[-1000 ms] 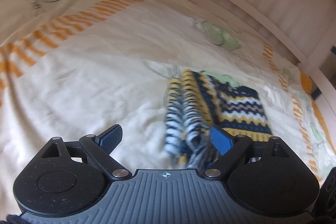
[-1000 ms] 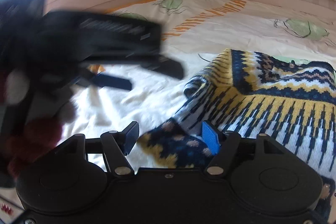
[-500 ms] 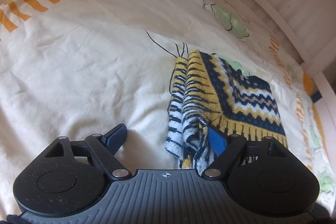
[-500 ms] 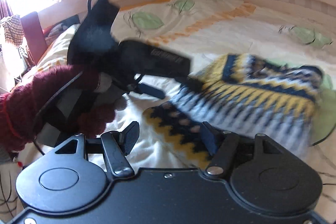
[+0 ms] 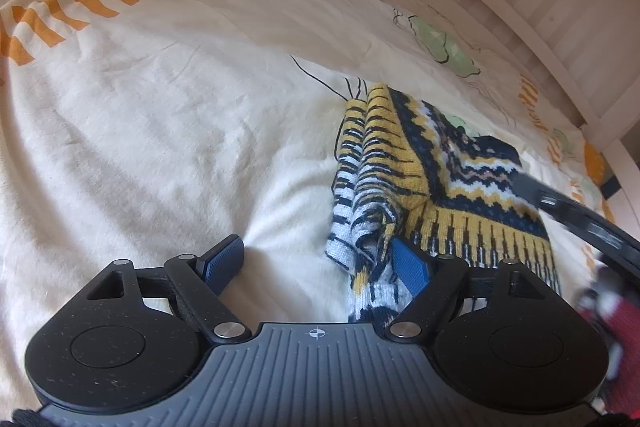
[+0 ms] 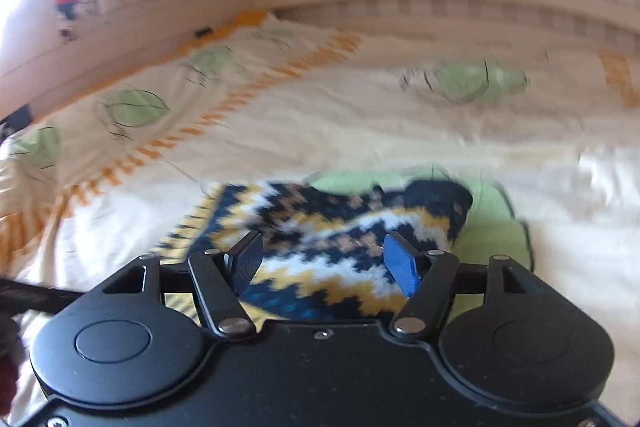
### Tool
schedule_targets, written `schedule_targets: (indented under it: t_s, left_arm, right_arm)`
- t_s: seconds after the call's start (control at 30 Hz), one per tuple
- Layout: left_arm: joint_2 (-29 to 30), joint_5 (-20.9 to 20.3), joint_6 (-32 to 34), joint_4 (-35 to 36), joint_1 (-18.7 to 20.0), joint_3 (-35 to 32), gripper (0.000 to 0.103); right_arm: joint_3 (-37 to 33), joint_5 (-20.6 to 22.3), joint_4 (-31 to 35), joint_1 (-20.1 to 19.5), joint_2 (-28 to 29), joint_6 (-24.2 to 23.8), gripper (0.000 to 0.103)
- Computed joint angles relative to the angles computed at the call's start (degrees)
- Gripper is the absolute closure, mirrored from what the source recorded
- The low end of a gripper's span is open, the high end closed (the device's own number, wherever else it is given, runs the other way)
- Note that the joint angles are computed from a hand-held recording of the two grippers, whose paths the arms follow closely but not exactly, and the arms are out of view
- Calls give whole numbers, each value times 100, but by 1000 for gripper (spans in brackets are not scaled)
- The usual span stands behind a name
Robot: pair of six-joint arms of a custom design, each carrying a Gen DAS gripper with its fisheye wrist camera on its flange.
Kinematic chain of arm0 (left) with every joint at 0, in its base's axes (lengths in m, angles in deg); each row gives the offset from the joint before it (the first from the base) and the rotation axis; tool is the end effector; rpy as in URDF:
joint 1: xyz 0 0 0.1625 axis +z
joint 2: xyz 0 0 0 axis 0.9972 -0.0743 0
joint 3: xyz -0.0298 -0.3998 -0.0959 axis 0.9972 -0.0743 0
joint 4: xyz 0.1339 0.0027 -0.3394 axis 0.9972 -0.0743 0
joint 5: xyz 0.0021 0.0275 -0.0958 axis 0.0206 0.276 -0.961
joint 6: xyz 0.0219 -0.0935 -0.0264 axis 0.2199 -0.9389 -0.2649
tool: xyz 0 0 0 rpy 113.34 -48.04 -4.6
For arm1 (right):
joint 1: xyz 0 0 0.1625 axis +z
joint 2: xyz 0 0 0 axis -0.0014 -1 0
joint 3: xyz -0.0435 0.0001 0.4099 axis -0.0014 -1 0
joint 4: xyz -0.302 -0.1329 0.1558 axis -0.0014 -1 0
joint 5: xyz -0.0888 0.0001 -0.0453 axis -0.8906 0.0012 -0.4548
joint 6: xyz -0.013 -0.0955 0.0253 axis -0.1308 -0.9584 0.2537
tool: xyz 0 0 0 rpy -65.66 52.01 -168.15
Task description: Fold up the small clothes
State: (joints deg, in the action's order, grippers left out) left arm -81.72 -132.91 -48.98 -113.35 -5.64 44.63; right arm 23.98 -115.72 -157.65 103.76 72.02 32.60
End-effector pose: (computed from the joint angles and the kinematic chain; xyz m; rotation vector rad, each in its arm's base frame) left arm 0.0986 -0.5031 0.2753 -0.1312 2.5124 -1.0908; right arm 0.2713 -0.6179 -0.0932 0.9903 -2.6000 0.8231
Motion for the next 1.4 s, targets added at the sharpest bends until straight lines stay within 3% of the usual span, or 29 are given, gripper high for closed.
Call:
schedule_targets:
  t_s: [0.07, 0.27, 0.4, 0.5, 0.67, 0.8, 0.97, 1.23, 1.27, 1.33, 1.37, 1.4]
  left_arm:
    - [-8, 71, 18, -42, -35, 57, 23]
    - [-76, 18, 20, 4, -35, 86, 23]
    - [-266, -580, -215, -75, 133, 145, 25]
    - [-379, -1108, -349, -358, 237, 217, 24]
    - [-385, -1259, -36, -30, 149, 177, 23]
    - [-277, -1359, 30, 644, 174, 72, 23]
    - [-166, -1505, 158, 947, 179, -21, 23]
    - [128, -1981, 181, 1310, 365, -461, 23]
    - [159, -2009, 225, 1296, 362, -469, 24]
    - [182, -2008, 282, 1212, 345, -415, 38]
    - [172, -2080, 271, 1284, 360, -422, 52]
    - [159, -2284, 198, 1412, 433, -462, 61]
  right_arm:
    - [-111, 60, 555, -66, 22, 39, 30]
    - [252, 418, 281, -155, -207, -121, 29]
    - [734, 557, -541, -195, -391, -3, 27]
    - [884, 591, -667, -274, -523, 360, 20]
    - [906, 583, -387, -448, -660, 892, 19]
    - [811, 908, 144, -622, -714, 1390, 18]
    - [584, 1376, 717, -827, -615, 1757, 17]
    - [272, 2001, 991, -984, -413, 2052, 12]
    - [273, 1999, 1015, -978, -421, 2033, 12]
    - [325, 2057, 1052, -999, -460, 1979, 12]
    - [359, 2092, 1070, -1013, -483, 1967, 13]
    - [395, 2085, 1078, -1013, -507, 1951, 21]
